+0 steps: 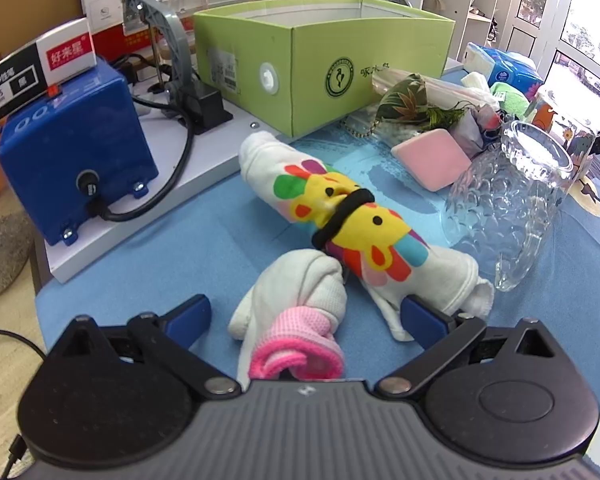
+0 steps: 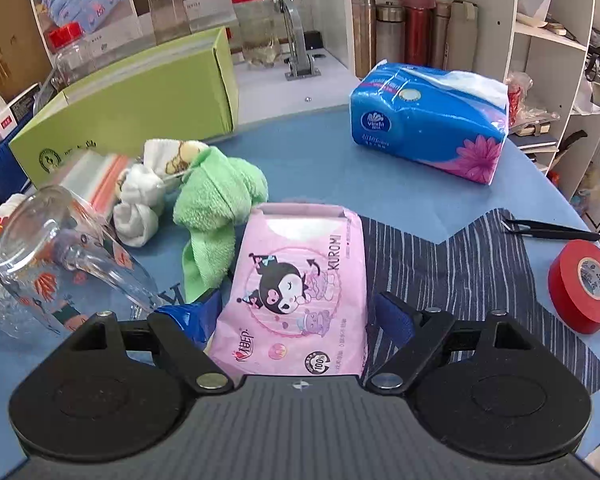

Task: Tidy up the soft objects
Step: 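Close left tool on the white sock while right tool grasps the Kuromi pack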

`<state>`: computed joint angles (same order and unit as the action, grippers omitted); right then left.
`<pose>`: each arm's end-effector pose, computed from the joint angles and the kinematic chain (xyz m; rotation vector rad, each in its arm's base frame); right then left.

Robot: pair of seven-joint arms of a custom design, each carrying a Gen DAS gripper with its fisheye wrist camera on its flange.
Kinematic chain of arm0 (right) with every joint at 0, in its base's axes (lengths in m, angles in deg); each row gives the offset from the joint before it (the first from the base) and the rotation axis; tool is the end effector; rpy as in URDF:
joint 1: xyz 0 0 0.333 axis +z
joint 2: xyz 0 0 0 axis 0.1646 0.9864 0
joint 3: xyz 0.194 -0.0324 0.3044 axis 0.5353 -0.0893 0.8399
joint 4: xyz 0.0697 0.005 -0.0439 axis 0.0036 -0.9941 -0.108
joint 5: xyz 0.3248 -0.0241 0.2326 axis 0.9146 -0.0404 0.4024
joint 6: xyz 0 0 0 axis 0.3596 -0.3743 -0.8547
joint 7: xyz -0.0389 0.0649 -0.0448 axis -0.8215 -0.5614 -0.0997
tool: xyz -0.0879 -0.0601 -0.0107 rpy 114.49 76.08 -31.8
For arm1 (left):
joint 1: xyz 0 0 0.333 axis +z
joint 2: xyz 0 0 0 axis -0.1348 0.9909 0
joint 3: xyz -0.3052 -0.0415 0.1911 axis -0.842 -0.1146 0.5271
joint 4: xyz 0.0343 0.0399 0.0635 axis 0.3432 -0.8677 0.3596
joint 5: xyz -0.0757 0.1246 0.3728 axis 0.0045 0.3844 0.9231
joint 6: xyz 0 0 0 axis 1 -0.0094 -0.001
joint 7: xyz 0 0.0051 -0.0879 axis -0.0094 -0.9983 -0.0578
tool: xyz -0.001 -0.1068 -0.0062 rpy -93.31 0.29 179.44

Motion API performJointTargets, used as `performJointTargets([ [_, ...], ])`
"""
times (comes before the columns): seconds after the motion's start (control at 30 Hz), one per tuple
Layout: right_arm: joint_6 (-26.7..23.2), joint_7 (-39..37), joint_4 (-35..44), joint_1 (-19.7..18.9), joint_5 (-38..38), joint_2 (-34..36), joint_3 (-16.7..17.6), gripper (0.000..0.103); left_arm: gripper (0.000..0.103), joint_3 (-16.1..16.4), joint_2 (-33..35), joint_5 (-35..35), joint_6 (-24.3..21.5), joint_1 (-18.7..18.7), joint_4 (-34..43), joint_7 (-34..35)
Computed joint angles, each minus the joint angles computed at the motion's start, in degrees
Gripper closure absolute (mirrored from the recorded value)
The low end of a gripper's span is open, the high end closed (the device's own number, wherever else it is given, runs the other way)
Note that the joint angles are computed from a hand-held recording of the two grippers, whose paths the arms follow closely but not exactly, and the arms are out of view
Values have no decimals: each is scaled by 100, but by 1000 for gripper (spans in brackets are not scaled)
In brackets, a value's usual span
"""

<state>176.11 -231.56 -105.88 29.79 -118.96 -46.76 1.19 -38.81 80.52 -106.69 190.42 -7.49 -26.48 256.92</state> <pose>0.3958 0.2508 0.4550 -1.1151 2.2753 -0.8486 0.7005 -0.1618 0.4928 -0.5003 2.8449 -1.0347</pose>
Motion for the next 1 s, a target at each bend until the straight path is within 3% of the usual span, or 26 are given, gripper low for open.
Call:
performJointTargets([
  [0.07,14,56,2,-24,-51,59,3,30,2,-5,11,-1,-21,8,15,29],
  [0.17,-560,-447,289,84,-85,374,88,31,2,13,14,64,-34,-20,35,-46],
  [0.3,-546,538,-49,177,-1217,317,136,28,2,2,44,114,-85,-16,90,-12],
  [0.5,-717,823,-135,362,-1554,315,73,27,2,30,114,310,-220,-71,250,-134],
  [0.53,-688,786,-141,373,-1571,299,48,27,5,29,104,318,-224,-72,244,-161],
  [0.6,-517,736,-154,355,-1682,276,-21,29,20,-12,83,201,-442,18,275,-112],
  [0.67,-470,856,-217,347,-1874,245,-4,38,57,4,23,103,-630,75,272,-201],
  [0.7,-507,913,-239,359,-1914,231,21,42,63,39,-35,98,-582,67,213,-286],
  [0.73,-512,950,-271,369,-1946,194,28,50,63,73,-84,79,-524,67,149,-382],
  [0.77,-398,1065,-338,364,-2033,120,5,53,63,100,-138,25,-462,85,66,-466],
  [1.0,285,2298,-789,234,-2938,-533,5,54,63,187,-741,-1134,-452,441,-572,-803],
])
